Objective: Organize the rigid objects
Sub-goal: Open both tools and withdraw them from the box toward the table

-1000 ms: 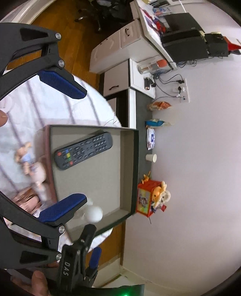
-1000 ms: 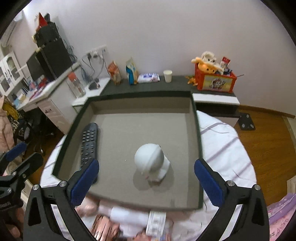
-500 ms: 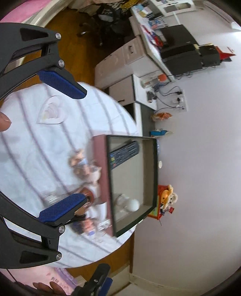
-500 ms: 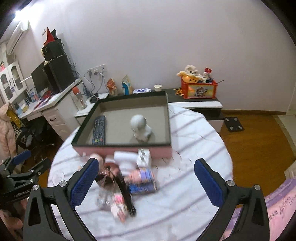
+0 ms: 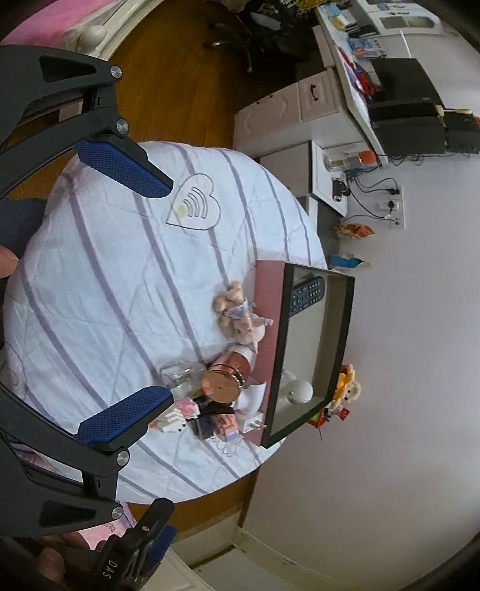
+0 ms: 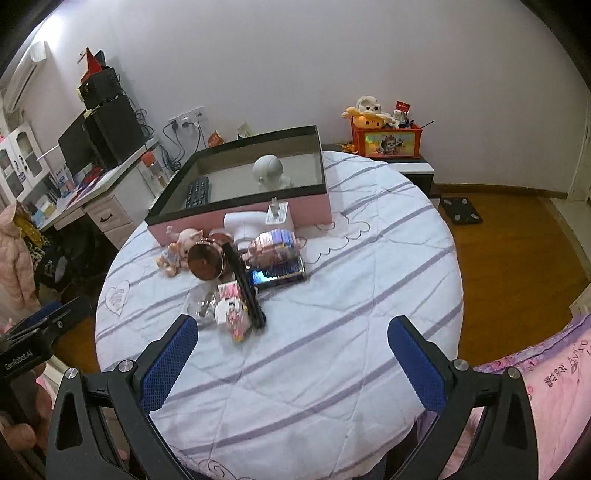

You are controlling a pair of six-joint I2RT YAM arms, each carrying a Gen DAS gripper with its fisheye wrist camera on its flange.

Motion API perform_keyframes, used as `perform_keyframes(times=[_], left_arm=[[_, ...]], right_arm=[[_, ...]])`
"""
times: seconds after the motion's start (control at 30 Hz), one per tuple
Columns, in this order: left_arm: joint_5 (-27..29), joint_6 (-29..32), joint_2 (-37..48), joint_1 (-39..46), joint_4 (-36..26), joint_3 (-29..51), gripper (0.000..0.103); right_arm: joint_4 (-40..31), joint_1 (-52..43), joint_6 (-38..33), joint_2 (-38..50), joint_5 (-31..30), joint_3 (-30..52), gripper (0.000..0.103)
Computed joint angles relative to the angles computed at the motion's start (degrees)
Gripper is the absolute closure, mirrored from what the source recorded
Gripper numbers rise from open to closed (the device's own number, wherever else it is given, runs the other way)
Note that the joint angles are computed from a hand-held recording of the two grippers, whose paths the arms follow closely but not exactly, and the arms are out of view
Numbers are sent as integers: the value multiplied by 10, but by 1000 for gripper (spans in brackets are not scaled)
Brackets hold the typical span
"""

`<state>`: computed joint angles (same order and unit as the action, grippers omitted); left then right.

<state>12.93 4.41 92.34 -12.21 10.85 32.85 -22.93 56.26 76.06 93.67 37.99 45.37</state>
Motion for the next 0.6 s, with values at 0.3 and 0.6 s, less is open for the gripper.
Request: perform_keyframes(times=[0.3,0.6], left_arm=[[9,9,14,6,3,-6,0],[12,17,72,12,10,32,0]], right_arm=[[-4,4,-7,9,-2,11,0],[44,-11,-49,41,-36,15,0]])
